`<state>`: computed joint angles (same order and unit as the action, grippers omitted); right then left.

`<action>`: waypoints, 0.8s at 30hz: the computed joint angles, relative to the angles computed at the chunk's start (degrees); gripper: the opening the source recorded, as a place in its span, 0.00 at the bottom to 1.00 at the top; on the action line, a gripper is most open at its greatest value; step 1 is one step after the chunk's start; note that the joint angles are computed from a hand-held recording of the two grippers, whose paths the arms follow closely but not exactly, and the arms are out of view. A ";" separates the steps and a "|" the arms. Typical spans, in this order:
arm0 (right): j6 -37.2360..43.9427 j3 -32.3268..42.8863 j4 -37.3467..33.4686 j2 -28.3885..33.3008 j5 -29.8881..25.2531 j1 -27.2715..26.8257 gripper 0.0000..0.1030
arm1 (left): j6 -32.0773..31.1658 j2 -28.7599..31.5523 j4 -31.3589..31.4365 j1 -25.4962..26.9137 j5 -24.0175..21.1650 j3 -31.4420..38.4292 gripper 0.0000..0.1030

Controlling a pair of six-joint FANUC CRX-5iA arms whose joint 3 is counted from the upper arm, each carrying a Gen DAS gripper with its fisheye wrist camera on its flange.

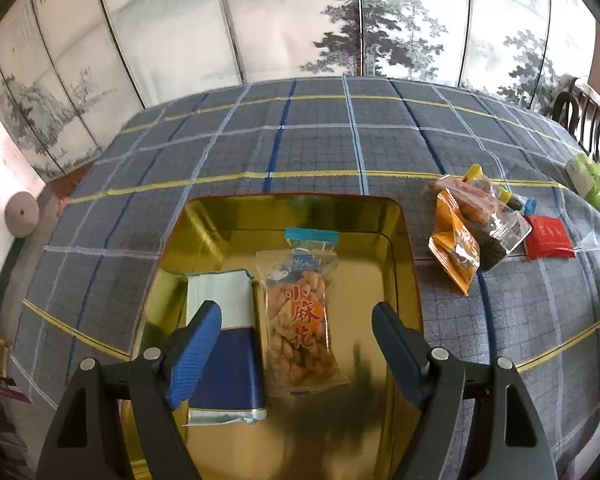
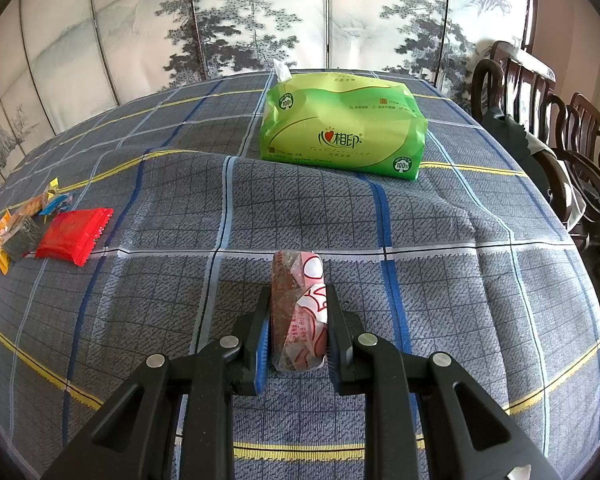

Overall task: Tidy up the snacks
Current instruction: 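Withdraw the left gripper from the tin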

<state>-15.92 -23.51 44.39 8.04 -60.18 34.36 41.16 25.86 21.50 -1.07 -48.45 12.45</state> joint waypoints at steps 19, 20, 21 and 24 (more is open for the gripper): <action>1.22 0.88 -1.40 0.66 -2.93 0.17 0.20 | 4.57 -9.51 -0.39 2.46 12.62 -11.46 0.77; 1.40 2.14 -1.82 1.51 -3.44 0.31 0.20 | 4.97 -10.18 -0.39 2.70 12.70 -11.96 0.77; 1.32 2.48 -2.10 1.66 -3.58 0.36 0.20 | 4.98 -10.84 0.19 3.05 12.18 -12.49 0.77; 1.53 1.72 -2.44 0.67 -2.97 0.56 0.20 | 4.71 -12.42 0.51 3.53 11.82 -13.81 0.77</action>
<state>-14.38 -21.79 41.95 8.71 -63.14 34.92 45.87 13.43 22.02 2.46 -36.63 -1.35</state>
